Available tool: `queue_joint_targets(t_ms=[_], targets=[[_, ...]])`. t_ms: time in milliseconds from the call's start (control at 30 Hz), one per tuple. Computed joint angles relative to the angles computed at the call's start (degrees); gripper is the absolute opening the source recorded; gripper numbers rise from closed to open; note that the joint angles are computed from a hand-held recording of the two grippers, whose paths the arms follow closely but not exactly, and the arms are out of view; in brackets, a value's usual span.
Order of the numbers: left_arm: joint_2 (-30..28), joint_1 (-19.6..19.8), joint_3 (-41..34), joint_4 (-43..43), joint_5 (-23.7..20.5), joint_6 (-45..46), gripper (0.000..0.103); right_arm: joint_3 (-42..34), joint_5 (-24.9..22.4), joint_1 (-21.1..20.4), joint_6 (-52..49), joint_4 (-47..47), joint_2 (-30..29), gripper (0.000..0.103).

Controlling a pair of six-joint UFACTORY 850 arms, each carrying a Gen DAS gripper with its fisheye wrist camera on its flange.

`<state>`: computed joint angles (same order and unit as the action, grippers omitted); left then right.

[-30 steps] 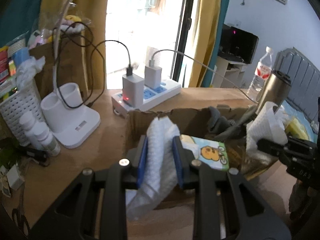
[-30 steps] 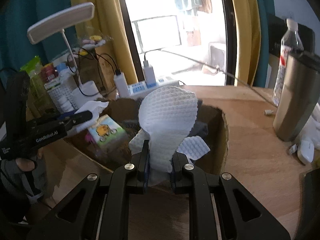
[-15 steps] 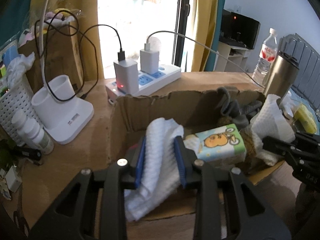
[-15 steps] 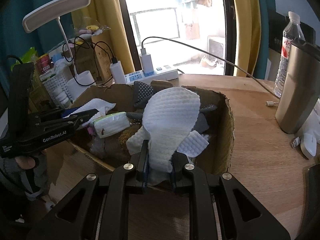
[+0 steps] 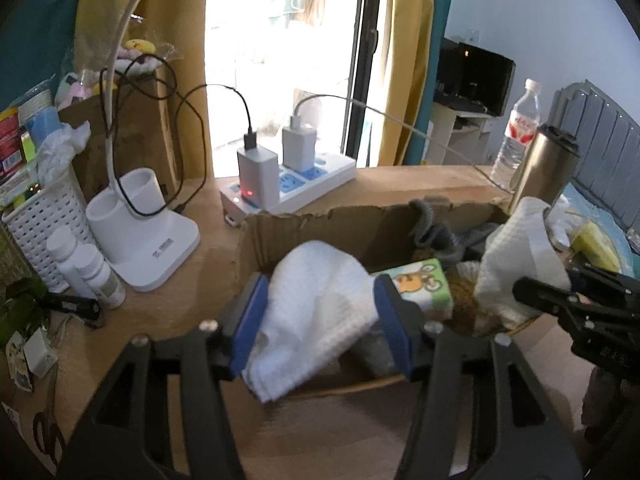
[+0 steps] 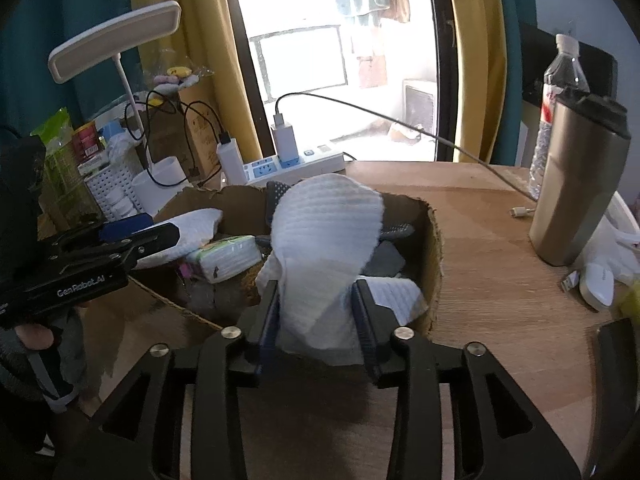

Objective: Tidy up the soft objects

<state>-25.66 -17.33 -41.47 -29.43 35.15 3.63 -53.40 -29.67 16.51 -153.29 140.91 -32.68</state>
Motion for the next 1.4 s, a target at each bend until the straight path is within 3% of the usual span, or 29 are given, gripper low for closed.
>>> queue_joint_targets(t_ms=[100, 167, 200, 533, 733, 1033, 1400], targets=[[1.4, -0.5, 1.1, 0.8, 0.7, -0.9, 0.059, 1.3, -0.3, 0.1, -1.6, 2.1, 1.2, 0.048], [2.5, -0.8, 2.2, 1.4, 1.4, -1.6, 0.074, 2.1, -0.5, 0.2, -2.5, 3.1, 2.1, 0.050], [2.9, -1.1, 2.7, 1.6, 1.9, -1.9, 0.076, 2.6, -0.7, 0.2, -3.0, 3.6, 2.6, 0.052], [8.3, -3.2, 8.3, 4.1, 5.5, -5.3, 0.079, 8.2, -2.6, 1.7, -11.7, 13.3, 8.0, 0.057], [11.3, -5.2, 11.4, 3.9, 7.6, -5.1, 0.087, 11.7, -4.1, 2.7, -16.1, 17.9, 11.3, 0.063], [15.2, -8.5, 15.3, 0.4, 10.0, -4.3, 0.095, 17.2, -6.5, 3.2, -20.4, 22.6, 16.5, 0.069], [20.6, -14.8, 20.1, -4.6, 13.1, -1.8, 0.096, 24.6, -9.7, 3.7, -23.2, 26.4, 23.7, 0.070]])
